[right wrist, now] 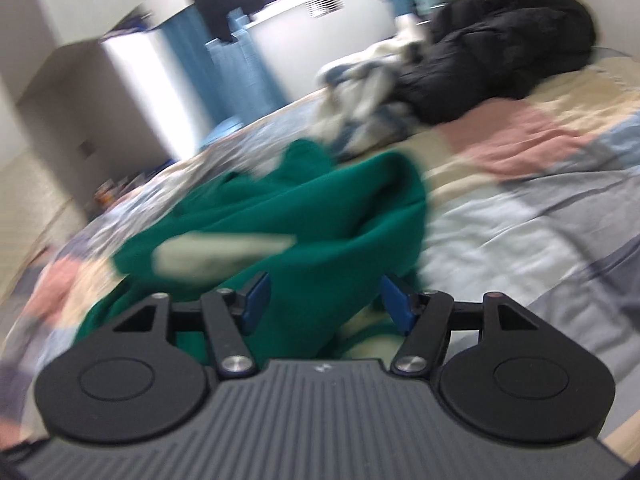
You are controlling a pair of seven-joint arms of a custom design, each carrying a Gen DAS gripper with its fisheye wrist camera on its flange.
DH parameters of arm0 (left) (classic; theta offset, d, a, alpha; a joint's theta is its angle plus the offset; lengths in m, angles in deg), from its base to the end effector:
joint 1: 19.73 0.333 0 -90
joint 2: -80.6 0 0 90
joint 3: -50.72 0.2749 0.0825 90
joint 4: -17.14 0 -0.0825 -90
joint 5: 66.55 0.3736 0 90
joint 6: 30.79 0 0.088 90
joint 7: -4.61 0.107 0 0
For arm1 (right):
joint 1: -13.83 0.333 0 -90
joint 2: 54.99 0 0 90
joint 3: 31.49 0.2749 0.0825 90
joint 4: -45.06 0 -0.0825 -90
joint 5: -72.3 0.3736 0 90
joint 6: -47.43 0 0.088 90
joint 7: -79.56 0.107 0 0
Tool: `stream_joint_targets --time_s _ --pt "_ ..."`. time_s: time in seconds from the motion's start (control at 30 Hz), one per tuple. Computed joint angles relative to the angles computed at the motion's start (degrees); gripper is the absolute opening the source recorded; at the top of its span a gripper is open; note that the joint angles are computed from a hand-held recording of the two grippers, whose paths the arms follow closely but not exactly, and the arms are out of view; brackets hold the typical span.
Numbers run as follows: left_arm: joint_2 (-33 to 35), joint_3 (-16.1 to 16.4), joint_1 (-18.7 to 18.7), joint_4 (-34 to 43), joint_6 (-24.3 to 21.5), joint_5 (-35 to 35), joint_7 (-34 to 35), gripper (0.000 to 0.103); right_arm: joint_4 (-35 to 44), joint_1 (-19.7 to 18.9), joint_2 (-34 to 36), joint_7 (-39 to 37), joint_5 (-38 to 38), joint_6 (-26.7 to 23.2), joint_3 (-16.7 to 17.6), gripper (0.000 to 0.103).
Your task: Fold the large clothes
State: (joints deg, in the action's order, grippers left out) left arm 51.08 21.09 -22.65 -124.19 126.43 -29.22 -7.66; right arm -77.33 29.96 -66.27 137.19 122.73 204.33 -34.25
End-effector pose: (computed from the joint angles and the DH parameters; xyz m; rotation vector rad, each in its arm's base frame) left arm 0.3691 -0.2813 0.4934 -2.2421 1.1014 -1.1356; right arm 0.5311 0.0939 0.5360 -1.6246 1.4519 -0.2587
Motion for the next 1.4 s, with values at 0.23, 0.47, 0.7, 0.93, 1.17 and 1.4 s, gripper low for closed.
stream_joint_targets --time_s 0.23,0.47,0.7,0.93,1.17,1.4 --pt "1.29 -2.78 -0.49 3.48 -0.77 7.41 2.51 0.006 -4.96 2.88 -7.77 -7.27 7.11 -14.38 -2.58 0.065" --pt "2.09 -3.22 -4.95 5.01 3.95 11.94 10.72 0.006 -4.59 2.11 -8.37 -7.94 11.08 -29.24 -3.69 0.065" --pt "8.47 -1.61 -9.56 8.18 3.75 7.53 19.67 0.006 -3.54 0.40 -7.25 -7.75 9.09 -31.08 -2.15 0.065" --pt "9.21 -1.27 -9.20 8.32 4.57 7.09 17.48 0.011 -1.10 -1.07 -3.49 -6.69 7.80 -36.53 -1.20 0.064" --pt "0.61 -1.26 -7.27 1.48 9.53 2.24 13.70 0.046 -1.12 -1.70 -3.46 -6.57 6.84 -37.97 0.09 0.064" --pt "-10.99 0.01 -6.18 -4.20 0.58 -8.06 12.07 0.051 -3.56 0.29 -7.08 -13.88 7.70 -36.14 0.83 0.080"
